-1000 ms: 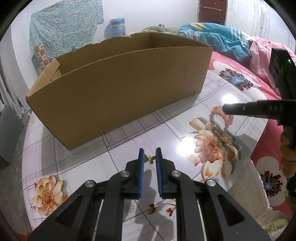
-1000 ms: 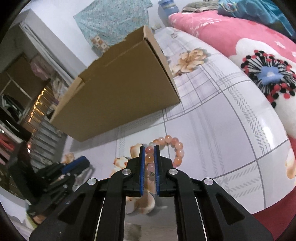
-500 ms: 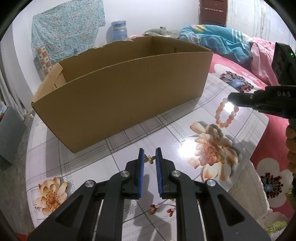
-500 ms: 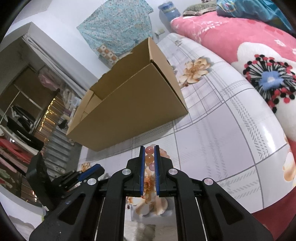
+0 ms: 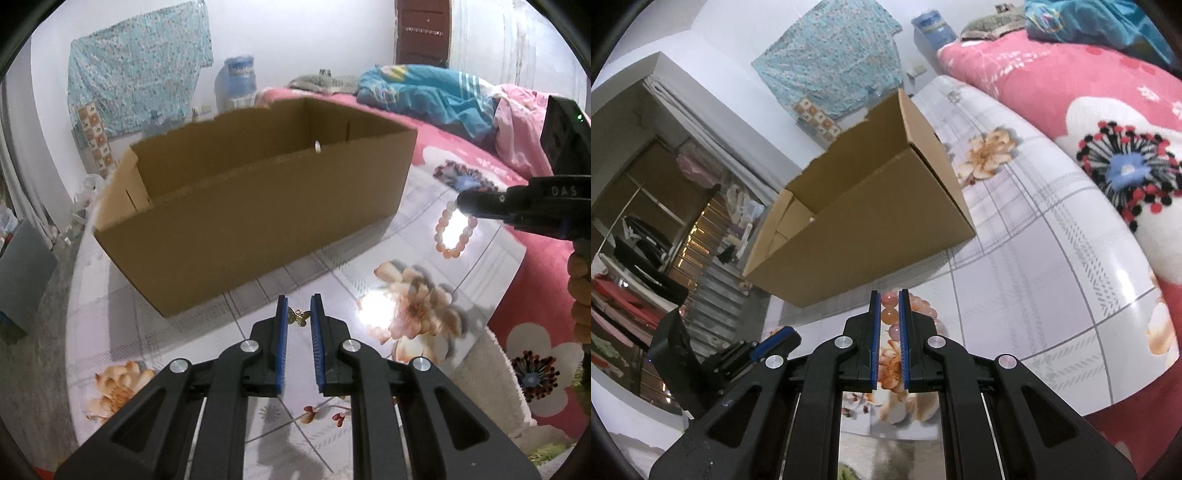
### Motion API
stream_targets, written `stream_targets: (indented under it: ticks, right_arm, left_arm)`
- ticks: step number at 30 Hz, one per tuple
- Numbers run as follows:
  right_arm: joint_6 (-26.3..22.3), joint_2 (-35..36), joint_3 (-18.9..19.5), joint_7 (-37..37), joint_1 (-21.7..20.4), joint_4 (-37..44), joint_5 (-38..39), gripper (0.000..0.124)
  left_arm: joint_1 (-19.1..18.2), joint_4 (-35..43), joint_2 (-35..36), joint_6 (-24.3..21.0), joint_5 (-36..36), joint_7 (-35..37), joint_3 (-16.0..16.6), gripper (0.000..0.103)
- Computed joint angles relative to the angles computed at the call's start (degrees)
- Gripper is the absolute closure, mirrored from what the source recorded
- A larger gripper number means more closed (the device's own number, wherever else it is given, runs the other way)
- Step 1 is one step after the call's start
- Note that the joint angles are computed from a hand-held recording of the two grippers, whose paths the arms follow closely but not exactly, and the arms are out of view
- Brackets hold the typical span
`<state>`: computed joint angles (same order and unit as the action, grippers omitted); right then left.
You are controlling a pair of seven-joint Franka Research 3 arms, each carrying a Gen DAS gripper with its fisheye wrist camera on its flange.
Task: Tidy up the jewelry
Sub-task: 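Carry the butterfly charm and pearl bracelet over the cardboard box with both grippers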
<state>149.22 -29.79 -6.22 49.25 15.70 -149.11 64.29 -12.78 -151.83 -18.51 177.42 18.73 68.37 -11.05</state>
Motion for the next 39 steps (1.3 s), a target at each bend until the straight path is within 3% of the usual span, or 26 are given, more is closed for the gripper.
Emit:
stream_targets:
  ticks: [7, 11, 16, 21, 22, 24, 28, 33, 39]
  right_arm:
    - [-0.5, -2.3, -0.7, -1.3, 0.6, 2.2, 0.0, 0.117]
    - [-1.5, -1.9, -1.3, -3.9, 1.6, 5.5, 1.1, 0.117]
    - [-4.0, 2.3, -2.4, -9.3, 2.9, 12.4, 4.6, 0.117]
    - [-7.1, 9.0, -1.6, -13.1, 1.8, 19.4, 7.4, 0.117]
    - [-7.8, 10.4, -1.4, -13.5, 1.3, 20.6, 7.7, 0.117]
    - [-9.1, 13.5, -0.6, -13.9, 0.3, 23.2, 7.9, 0.117]
    - [-12.1, 18.8, 0.8, -14.0, -1.9, 27.5, 7.7, 0.117]
    - [-15.0, 22.5, 2.5, -13.8, -4.3, 30.5, 7.0, 0.117]
    - [-16.8, 24.5, 3.8, -13.3, -5.9, 32.3, 4.8, 0.116]
  left_arm:
    - [-7.8, 0.7, -4.1, 0.9, -4.5, 7.1, 7.9, 0.091]
    - [-17.0, 3.0, -5.1, 0.2, -11.2, 15.1, 17.3, 0.091]
    - [-25.6, 8.8, -3.1, -1.6, -19.1, 24.8, 26.0, 0.091]
    - [-36.1, 17.3, 2.1, -6.6, -31.7, 36.7, 36.6, 0.091]
    - [-39.2, 20.2, 4.1, -9.2, -36.4, 40.4, 39.8, 0.091]
    - [-41.8, 25.5, 8.5, -15.4, -44.5, 45.6, 43.5, 0.091]
    - [-39.7, 34.6, 18.0, -27.1, -51.6, 48.8, 44.6, 0.091]
    - [-32.9, 44.9, 27.9, -43.8, -56.9, 47.6, 42.8, 0.091]
    - [-27.4, 52.7, 34.1, -54.2, -53.7, 42.5, 39.5, 0.091]
